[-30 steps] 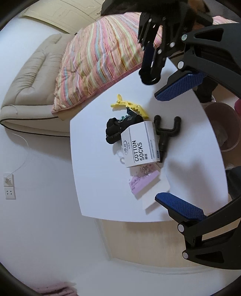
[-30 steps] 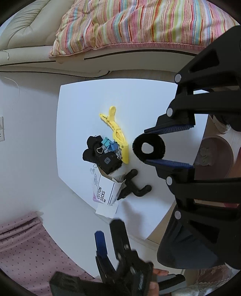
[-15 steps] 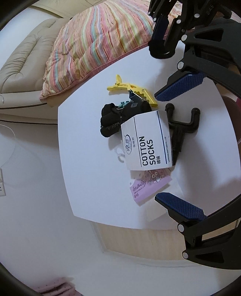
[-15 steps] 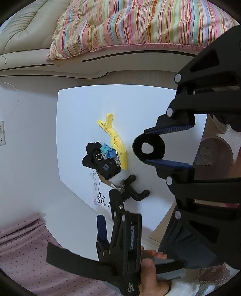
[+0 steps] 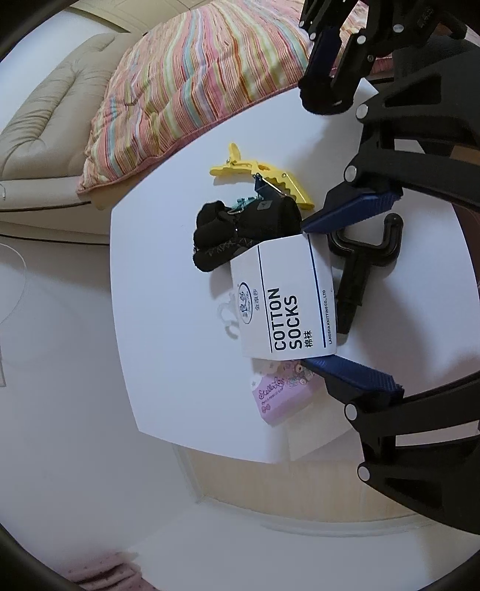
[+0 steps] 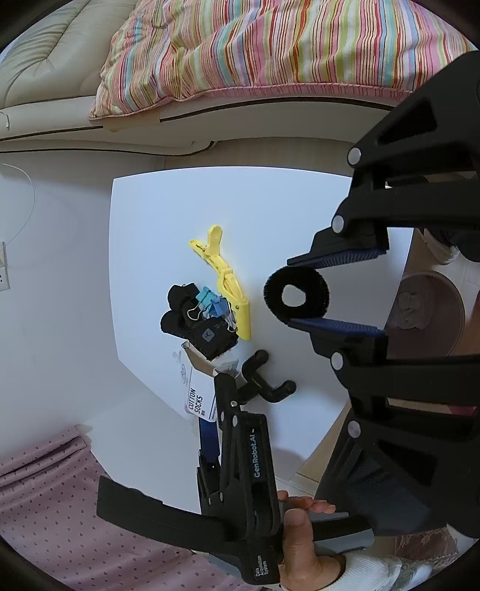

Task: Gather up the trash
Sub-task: 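Grasp the COTTON SOCKS box with the left gripper while the right gripper holds the hair tie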

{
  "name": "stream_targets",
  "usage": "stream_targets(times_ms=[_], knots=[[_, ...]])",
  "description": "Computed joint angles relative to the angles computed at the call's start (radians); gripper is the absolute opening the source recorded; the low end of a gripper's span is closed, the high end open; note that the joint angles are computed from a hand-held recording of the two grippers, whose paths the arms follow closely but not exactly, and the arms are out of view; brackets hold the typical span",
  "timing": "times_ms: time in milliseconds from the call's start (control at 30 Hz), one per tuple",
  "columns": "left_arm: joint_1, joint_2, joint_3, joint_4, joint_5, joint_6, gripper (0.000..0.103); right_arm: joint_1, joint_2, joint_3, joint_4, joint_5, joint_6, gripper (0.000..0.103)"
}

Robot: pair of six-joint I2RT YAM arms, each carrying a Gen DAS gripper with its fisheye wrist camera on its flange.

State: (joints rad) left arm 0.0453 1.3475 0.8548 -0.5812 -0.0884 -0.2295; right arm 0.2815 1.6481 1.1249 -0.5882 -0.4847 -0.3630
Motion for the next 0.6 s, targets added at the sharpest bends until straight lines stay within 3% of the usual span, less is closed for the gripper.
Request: stream_targets(times_ms=[233,600], knots=[[0.010,-0.052,-0.011,0.007,0.005,0.025,0.064,0.011,-0.005,-0.002,0.003,0.004,0.005,0.026],[0.022,-0.251,-0.026,-0.084,0.018,0.098,0.064,0.025,-0.067,-0.018,-0.016,0.019,0.000,0.026]])
